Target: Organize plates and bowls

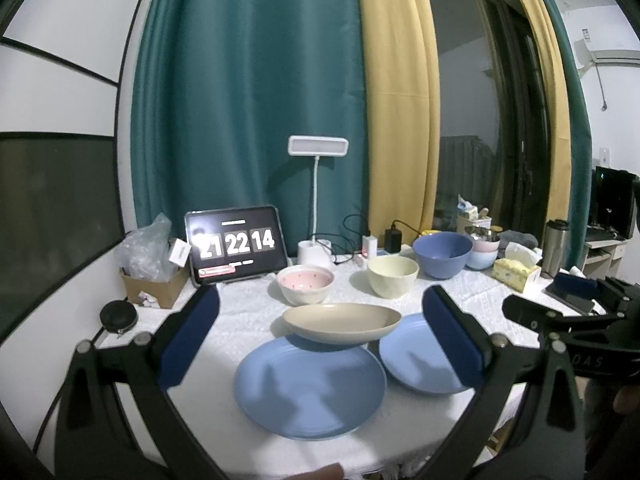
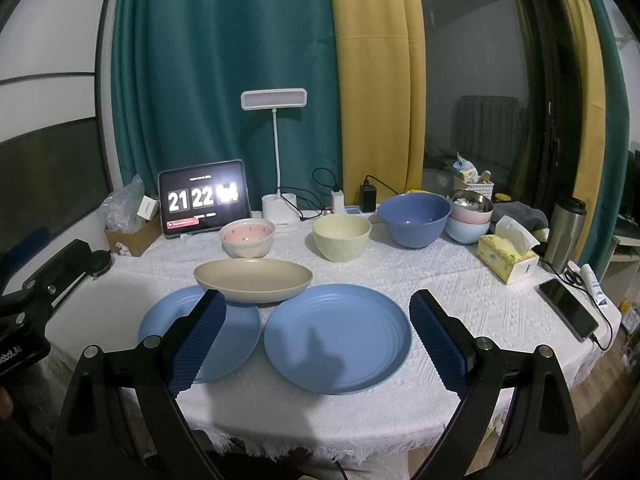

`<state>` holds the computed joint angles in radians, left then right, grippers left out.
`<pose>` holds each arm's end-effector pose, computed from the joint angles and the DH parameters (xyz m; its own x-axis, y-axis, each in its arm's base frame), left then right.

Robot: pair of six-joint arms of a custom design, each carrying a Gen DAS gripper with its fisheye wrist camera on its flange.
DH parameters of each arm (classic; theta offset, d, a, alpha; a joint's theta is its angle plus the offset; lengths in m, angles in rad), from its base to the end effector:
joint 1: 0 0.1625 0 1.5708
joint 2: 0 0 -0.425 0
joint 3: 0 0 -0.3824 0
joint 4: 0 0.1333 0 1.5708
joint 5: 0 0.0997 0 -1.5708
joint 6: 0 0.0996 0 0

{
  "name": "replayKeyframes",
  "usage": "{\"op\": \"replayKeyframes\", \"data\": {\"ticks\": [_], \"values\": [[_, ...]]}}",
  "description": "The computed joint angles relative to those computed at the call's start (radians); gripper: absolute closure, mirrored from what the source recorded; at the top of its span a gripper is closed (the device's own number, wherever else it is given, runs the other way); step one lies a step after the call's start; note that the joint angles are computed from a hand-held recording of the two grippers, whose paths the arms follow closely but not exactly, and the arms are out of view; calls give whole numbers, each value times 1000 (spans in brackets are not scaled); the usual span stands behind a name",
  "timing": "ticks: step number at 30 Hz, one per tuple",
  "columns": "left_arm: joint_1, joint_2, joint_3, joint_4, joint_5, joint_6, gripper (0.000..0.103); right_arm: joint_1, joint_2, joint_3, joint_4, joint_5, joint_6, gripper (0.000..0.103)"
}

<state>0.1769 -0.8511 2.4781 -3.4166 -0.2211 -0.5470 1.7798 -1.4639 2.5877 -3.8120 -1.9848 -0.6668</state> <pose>-0.3145 -0.2904 0.1006 -0.7108 0.0632 -0.7005 0.6922 0.2396 -0.6808 0.1610 -0.3096 0.2899 -0.7065 -0.1363 0.6944 -0.6717 0.4380 -0.5974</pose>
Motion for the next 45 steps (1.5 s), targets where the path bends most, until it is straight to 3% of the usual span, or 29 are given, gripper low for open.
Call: {"op": "replayKeyframes", "data": {"ticks": [24,34,39,45], "values": [[-3,-20,11,25,6,-26,1,1,1,-2,4,-3,1,7],[11,-45,4,115,8,-83,1,3,6,-2,2,-5,2,7],[26,-65,-3,223,1,-163,1,2,3,7,8,-1,2,7],[55,-52,-27,238,-13,-159,1,-9,32,-6,27,-6,5,7]]}}
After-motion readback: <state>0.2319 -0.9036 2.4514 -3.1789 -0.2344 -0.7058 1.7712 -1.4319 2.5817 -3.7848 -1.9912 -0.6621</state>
